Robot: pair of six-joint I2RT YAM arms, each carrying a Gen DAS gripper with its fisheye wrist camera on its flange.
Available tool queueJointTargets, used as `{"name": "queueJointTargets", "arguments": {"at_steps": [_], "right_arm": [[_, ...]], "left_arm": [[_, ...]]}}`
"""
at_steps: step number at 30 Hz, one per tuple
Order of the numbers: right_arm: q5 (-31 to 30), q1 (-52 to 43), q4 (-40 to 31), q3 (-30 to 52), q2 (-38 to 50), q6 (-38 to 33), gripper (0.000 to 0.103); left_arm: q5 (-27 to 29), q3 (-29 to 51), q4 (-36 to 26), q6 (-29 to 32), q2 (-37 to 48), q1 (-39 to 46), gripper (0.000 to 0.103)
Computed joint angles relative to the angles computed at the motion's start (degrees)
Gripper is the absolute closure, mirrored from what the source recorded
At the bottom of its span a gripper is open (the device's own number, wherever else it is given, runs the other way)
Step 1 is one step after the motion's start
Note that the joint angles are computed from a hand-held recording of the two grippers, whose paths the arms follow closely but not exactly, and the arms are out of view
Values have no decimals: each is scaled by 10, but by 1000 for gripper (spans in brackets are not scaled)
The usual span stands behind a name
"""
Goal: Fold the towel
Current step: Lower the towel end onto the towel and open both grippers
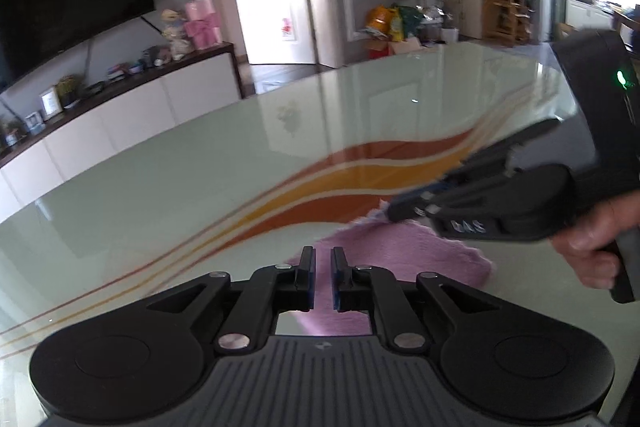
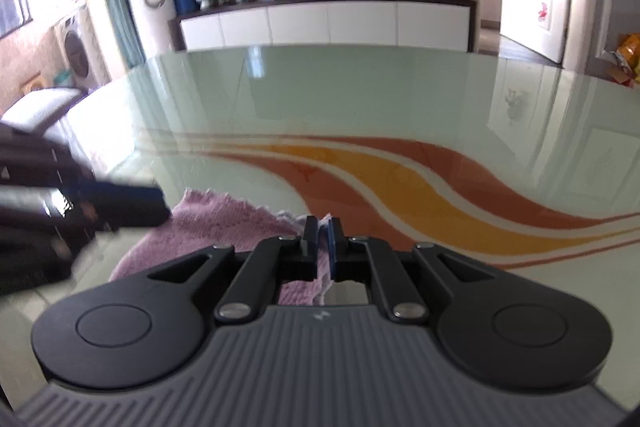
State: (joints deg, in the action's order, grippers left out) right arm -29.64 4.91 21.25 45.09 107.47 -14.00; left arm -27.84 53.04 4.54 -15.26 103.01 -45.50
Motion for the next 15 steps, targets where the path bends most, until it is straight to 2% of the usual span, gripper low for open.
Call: {"name": "queueJointTargets", "arguments": {"at_steps": [3,6,15], "right_arm": [[-21,-19,29,-31,-25,20,95],[-51,-14,-8,-34,-34,-44,92],[-15,24,-25,16,15,-23,92]], "left_arm": [[-7,15,-4,-10,34,-4,93],[-13,17,1,-11,48,-5,93],[-20,32,4,-21,79,3,93]]}}
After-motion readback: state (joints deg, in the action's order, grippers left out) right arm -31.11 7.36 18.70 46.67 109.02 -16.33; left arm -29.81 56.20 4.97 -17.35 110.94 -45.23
